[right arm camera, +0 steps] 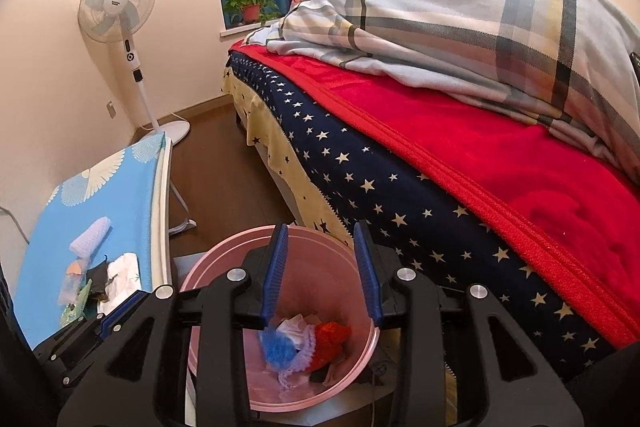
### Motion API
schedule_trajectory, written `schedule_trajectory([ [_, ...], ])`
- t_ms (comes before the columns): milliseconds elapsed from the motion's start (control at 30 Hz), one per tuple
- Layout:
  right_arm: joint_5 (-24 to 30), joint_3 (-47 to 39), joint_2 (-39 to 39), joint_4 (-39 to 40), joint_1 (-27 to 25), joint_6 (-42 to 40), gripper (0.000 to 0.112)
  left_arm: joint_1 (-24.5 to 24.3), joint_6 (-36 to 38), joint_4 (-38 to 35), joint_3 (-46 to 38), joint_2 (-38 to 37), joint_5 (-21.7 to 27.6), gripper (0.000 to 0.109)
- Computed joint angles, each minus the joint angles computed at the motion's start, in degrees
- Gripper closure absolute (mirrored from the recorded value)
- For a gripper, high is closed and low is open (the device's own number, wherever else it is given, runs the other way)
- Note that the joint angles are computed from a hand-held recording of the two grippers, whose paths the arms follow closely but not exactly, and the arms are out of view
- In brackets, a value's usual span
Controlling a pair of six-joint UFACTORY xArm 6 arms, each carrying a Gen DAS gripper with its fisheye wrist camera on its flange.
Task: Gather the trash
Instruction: 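Open both grippers to drop the blue and red bags into the pink bin, then move the left gripper to the clear plastic bag while the right gripper approaches the black pouch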
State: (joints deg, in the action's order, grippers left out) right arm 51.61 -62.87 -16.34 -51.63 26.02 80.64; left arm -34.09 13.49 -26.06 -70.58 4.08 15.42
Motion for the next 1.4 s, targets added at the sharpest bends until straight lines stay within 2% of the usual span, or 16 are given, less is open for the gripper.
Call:
schedule_trajectory([
  [300, -4.5, 0.0, -0.6, -2.2, 0.8, 1.0, 0.077, 2.0, -1.7, 1.6, 4.3, -4.3, -1.8, 0.101],
  [600, -9.6, -2.4, 2.4, -2.8, 1.4, 0.6, 0.077, 6.6, -5.3, 2.2, 8.6, -9.0, -3.6, 0.101],
  [1000, -18.6, -5.5, 9.4, 0.2, 1.4, -1.5, 0.079, 15.2, -25.7, 17.7, 12.7, -11.3, -5.5, 0.1],
  [1233, -25.8, -8.6, 15.7, 4.0, 1.8, -4.2, 0.08, 19.0, -31.8, 21.6, 13.6, -11.0, -5.3, 0.101],
  [1400, -32.4, -11.1, 20.7, 10.8, 2.0, -9.3, 0.08, 21.0, -34.7, 22.9, 13.4, -9.8, -4.9, 0.101],
])
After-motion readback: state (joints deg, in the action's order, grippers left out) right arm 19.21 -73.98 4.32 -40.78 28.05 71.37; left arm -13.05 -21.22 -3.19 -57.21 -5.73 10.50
